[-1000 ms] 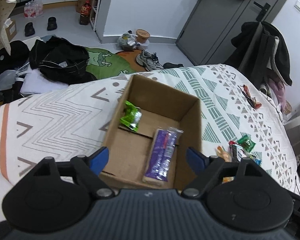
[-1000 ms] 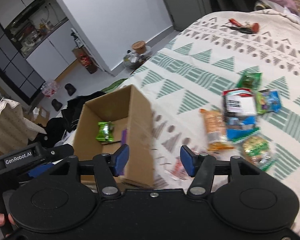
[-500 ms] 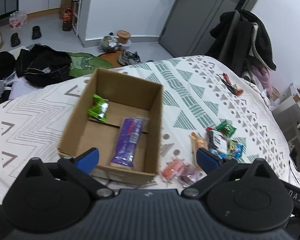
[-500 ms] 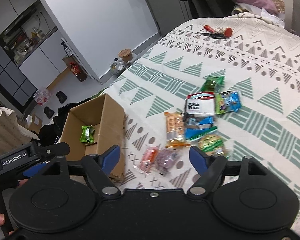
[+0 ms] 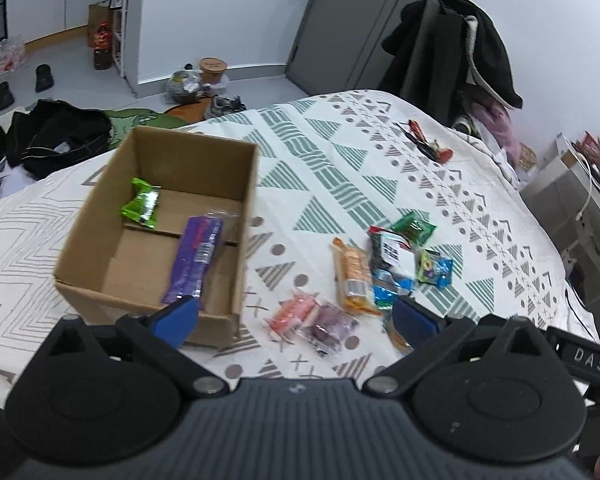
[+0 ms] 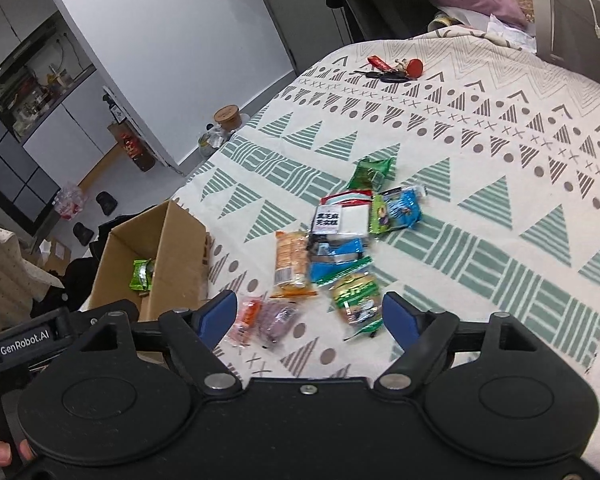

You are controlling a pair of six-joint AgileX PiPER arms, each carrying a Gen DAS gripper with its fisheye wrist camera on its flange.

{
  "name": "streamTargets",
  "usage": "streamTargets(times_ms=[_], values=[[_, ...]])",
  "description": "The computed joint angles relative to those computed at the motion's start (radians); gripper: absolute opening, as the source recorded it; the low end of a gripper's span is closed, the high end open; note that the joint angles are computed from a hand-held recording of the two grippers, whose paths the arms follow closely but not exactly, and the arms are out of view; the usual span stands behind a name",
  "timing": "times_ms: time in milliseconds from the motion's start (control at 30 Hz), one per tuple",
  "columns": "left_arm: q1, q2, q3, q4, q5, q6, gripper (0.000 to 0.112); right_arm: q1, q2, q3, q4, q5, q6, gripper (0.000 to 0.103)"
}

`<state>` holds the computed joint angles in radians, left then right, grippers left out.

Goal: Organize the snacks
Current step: 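Move both tools back over the snack pile, then grasp purple candy bag with left tool while right tool grasps round cookie pack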

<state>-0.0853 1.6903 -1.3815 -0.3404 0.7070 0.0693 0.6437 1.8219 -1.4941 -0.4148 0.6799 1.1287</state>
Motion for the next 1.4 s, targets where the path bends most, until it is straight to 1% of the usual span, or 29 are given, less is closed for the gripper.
streamTargets(times_ms=[167,267,367,433,467,533,700,833,1067,1167,1300,1400], values=[[-0.034,0.01,0.011,-0.046,-0.028,0.078,0.1,-0.036,-0.02,0.052,0.027,-0.043,-0.047,0.079],[-0.052,0.027,0.016,-0.07,-0.042,0.101,0.098,-0.062,-0.016,0.085,0.063,-0.087,-0.077,0.078],[-0.066,0.057,0.012,-0.079,-0.046,0.114,0.09,-0.082,-0.009,0.122,0.099,-0.135,-0.105,0.075],[-0.071,0.084,0.006,-0.093,-0.043,0.132,0.081,-0.099,-0.002,0.139,0.143,-0.163,-0.138,0.072],[-0.074,0.096,0.002,-0.093,-0.042,0.13,0.079,-0.107,0.001,0.146,0.166,-0.175,-0.157,0.071],[-0.08,0.127,-0.007,-0.102,-0.045,0.138,0.067,-0.123,0.011,0.155,0.214,-0.199,-0.204,0.069],[-0.094,0.202,-0.051,-0.095,-0.039,0.135,0.058,-0.15,0.061,0.128,0.327,-0.201,-0.343,0.063],[-0.101,0.26,-0.097,-0.077,-0.029,0.118,0.056,-0.16,0.108,0.084,0.336,-0.174,-0.378,0.064],[-0.108,0.35,-0.174,-0.067,-0.011,0.115,0.056,-0.189,0.165,0.046,0.431,-0.178,-0.483,0.064],[-0.113,0.388,-0.205,-0.063,-0.004,0.111,0.056,-0.199,0.195,0.019,0.45,-0.162,-0.503,0.064],[-0.119,0.429,-0.241,-0.054,0.001,0.102,0.056,-0.211,0.218,0.005,0.482,-0.161,-0.533,0.064],[-0.123,0.46,-0.272,-0.048,0.021,0.091,0.056,-0.213,0.232,-0.005,0.476,-0.16,-0.533,0.064]])
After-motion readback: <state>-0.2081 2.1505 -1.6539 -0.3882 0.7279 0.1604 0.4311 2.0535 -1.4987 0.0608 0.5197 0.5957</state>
